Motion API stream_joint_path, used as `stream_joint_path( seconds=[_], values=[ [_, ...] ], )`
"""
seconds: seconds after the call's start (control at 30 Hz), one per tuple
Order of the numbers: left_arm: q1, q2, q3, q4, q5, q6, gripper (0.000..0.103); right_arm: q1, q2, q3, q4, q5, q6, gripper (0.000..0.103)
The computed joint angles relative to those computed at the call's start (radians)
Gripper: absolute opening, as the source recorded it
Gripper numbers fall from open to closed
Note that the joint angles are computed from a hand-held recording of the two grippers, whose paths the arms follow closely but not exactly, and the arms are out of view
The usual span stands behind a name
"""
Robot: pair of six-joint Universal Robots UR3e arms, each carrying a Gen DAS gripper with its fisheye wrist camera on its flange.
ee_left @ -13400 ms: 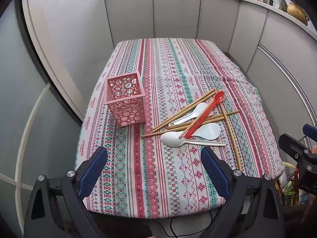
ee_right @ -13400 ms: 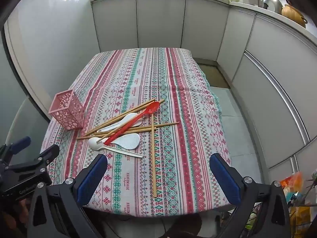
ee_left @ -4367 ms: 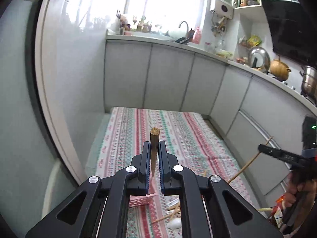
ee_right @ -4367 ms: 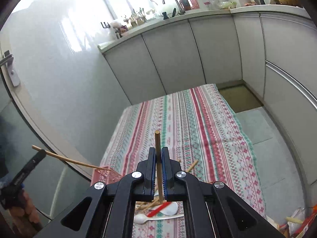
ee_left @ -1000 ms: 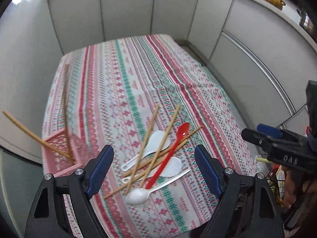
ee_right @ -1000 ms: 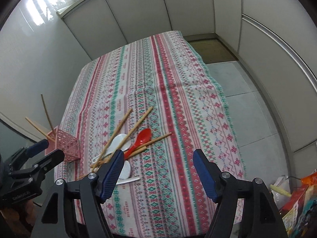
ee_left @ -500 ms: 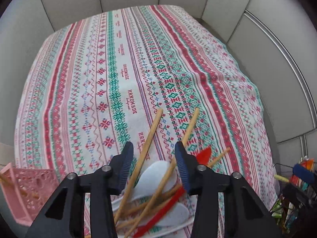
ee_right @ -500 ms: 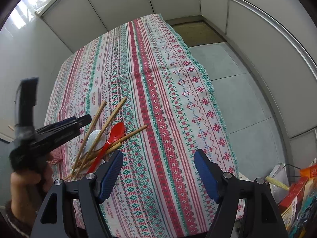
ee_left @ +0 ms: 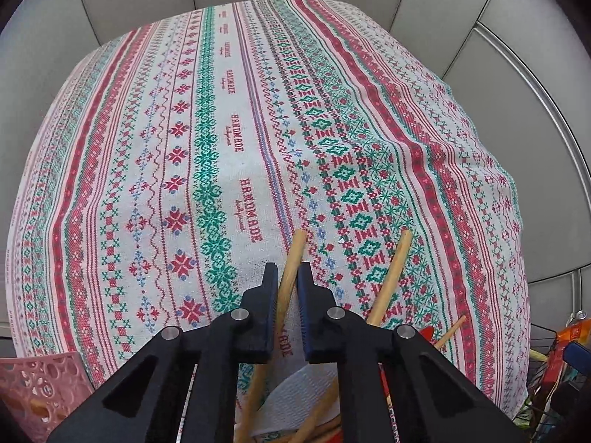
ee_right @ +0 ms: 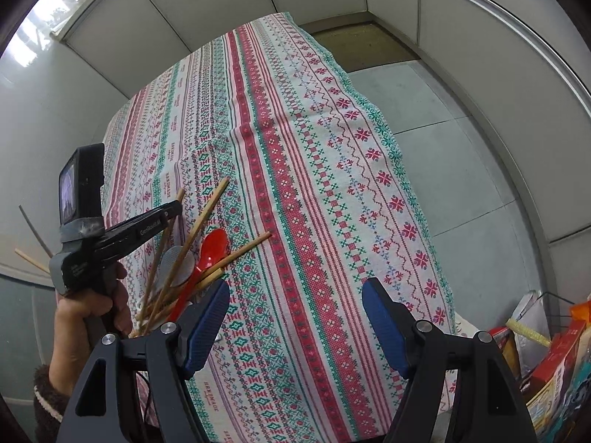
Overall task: Organize utensils
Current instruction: 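Lift the chopstick upright with the left gripper and carry it to the holder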
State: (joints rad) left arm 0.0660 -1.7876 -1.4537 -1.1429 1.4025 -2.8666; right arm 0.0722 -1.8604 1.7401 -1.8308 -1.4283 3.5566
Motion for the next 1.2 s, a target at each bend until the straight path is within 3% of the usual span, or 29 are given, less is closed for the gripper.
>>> stream_joint_path(
  seconds=[0.3, 0.47, 0.63, 0.83, 0.97, 1.07, 1.2],
  values=[
    [0.061, 0.179, -0.026, -0.068, -0.035, 0.099, 0.007, 0.047, 0.030, -0.035, -0.015, -0.017, 0.038, 0.076],
    [0.153, 0.313, -0.010, -0.196, -0.137, 0.155, 0.007, 0.070, 0.048, -0.051, -0.028, -0.027, 0.066, 0.076],
    [0.284, 0.472, 0.021, -0.378, -0.273, 0.283, 0.007, 0.066, 0.079, -0.056, -0.063, -0.012, 0.100, 0.076],
    [0.546, 0.649, 0.088, -0.708, -0.442, 0.558, 0.007, 0.036, 0.137, -0.030, -0.143, 0.058, 0.133, 0.076],
    [0.803, 0.705, 0.206, -1.068, -0.550, 0.845, 0.007, 0.029, 0.198, -0.020, -0.225, 0.107, 0.166, 0.076],
    [0.959, 0.698, 0.308, -1.311, -0.587, 1.041, 0.007, 0.045, 0.266, -0.033, -0.290, 0.120, 0.194, 0.074],
    [1.090, 0.676, 0.377, -1.493, -0.591, 1.209, 0.007, 0.083, 0.379, -0.091, -0.350, 0.108, 0.233, 0.061]
  ],
)
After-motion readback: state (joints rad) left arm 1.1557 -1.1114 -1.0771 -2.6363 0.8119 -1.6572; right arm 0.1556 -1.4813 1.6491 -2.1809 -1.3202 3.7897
